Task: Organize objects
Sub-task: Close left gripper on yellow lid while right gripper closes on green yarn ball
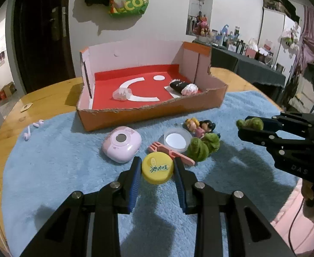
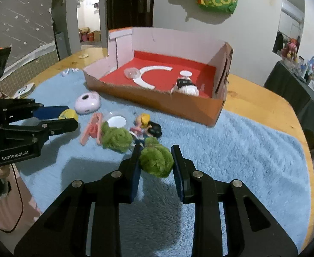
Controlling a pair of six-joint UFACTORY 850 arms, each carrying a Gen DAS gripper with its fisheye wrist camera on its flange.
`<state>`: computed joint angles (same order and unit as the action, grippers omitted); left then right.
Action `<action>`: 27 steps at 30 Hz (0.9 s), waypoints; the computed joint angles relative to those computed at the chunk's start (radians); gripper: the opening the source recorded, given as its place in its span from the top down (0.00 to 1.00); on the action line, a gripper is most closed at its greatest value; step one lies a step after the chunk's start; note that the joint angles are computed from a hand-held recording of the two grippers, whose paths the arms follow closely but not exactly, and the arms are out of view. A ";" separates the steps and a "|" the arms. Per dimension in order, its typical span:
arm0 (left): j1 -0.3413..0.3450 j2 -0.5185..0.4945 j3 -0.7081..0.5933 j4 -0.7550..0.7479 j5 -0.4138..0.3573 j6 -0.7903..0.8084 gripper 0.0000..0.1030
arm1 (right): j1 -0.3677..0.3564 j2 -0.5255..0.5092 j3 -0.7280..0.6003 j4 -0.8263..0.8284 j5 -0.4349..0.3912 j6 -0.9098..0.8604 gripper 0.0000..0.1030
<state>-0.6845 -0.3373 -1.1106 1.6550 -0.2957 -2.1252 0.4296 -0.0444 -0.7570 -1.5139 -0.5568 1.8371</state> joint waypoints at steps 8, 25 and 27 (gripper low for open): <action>0.000 0.070 0.052 0.127 -0.006 -0.146 0.69 | 0.031 0.025 -0.016 -0.041 -0.024 0.025 0.75; -0.009 0.129 0.100 0.196 -0.038 -0.232 0.69 | 0.066 0.031 -0.029 -0.054 -0.055 0.034 0.75; -0.009 0.130 0.100 0.191 -0.039 -0.225 0.69 | 0.066 0.031 -0.029 -0.051 -0.055 0.031 0.75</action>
<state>-0.6940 -0.2068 -1.0105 1.8455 -0.3348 -2.3505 0.4961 -0.0138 -0.7864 -1.5645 -0.6119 1.8676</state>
